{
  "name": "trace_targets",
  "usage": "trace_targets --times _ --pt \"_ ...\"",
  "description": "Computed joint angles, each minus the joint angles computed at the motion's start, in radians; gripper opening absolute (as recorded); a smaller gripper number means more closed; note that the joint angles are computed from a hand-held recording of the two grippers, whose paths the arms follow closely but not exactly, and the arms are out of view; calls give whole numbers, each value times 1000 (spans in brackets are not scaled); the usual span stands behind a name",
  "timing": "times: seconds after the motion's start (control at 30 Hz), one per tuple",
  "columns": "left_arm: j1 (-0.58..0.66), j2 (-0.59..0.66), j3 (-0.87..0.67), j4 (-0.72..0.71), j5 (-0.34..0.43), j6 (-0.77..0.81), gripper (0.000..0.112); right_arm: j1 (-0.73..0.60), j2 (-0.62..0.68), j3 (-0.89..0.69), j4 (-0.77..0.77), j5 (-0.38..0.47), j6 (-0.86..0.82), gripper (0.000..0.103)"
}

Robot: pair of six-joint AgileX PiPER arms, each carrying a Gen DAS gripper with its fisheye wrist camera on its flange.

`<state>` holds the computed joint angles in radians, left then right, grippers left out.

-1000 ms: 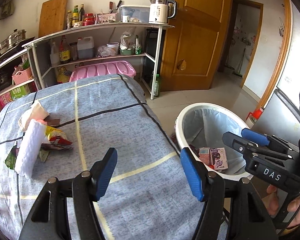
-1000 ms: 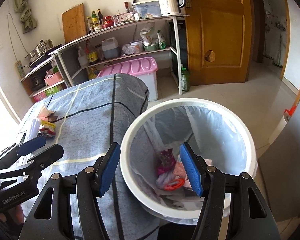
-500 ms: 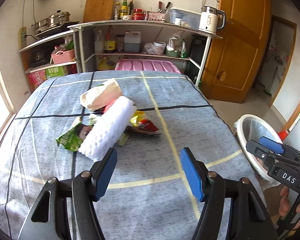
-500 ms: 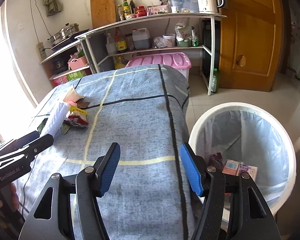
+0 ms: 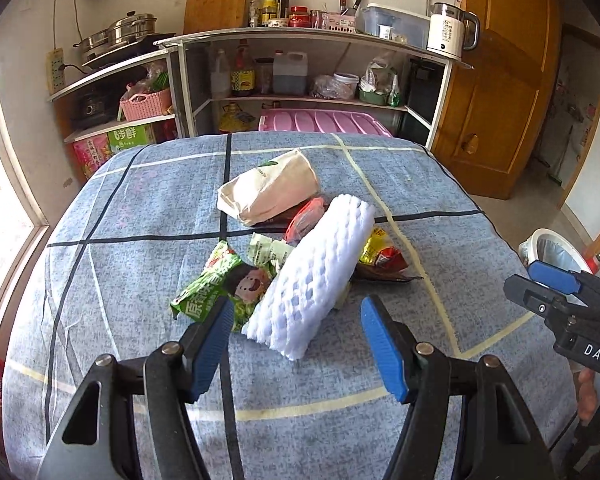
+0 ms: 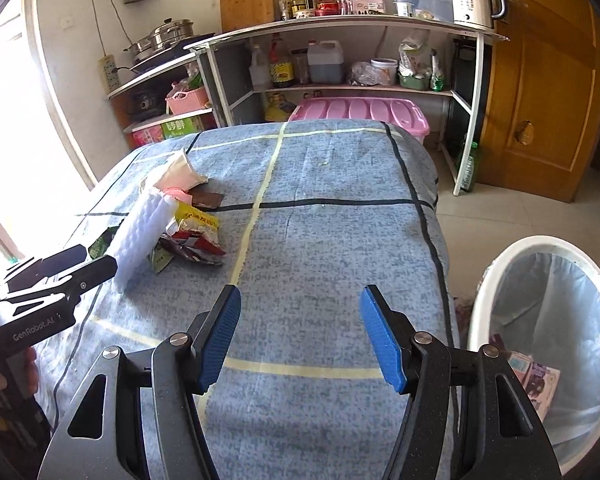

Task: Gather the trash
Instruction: 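Grasp the white foam net sleeve with the left gripper while the right gripper grasps the yellow snack bag, then lift the foam sleeve and yellow bag and carry both over the bin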

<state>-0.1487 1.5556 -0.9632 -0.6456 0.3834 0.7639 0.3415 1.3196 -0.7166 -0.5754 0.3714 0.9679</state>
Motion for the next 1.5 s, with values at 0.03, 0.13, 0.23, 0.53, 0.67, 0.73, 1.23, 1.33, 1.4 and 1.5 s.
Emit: trace_targets --times 0.03,0.13,0.23,0.53,0.67,0.73,1.23,1.33,1.4,1.5 --pt "-1 13 -12 -19 7 33 68 -4 19 -13 12 -9 -11 63" --pt "-24 54 -52 52 21 -12 68 -21 74 -58 72 -30 -89 63" --pt "-29 88 -79 53 29 -32 68 -14 119 -97 57 -34 -93 63" --pt "29 140 -132 -37 116 8 63 -16 225 -195 184 -71 -248 63" --pt "29 149 -132 -38 112 18 48 -19 248 -216 272 -96 -344 63" --pt "36 152 -136 -51 131 22 41 -19 260 -229 317 -102 -390 63" --pt "92 133 -99 -138 126 79 35 -24 406 -364 721 -78 -760 63" --pt "95 138 -101 -142 132 80 35 -33 417 -368 781 -78 -801 63" --pt "97 138 -98 -151 132 88 35 -36 418 -365 759 -76 -773 62" --pt "96 135 -94 -158 132 95 35 -33 419 -360 710 -76 -721 46"
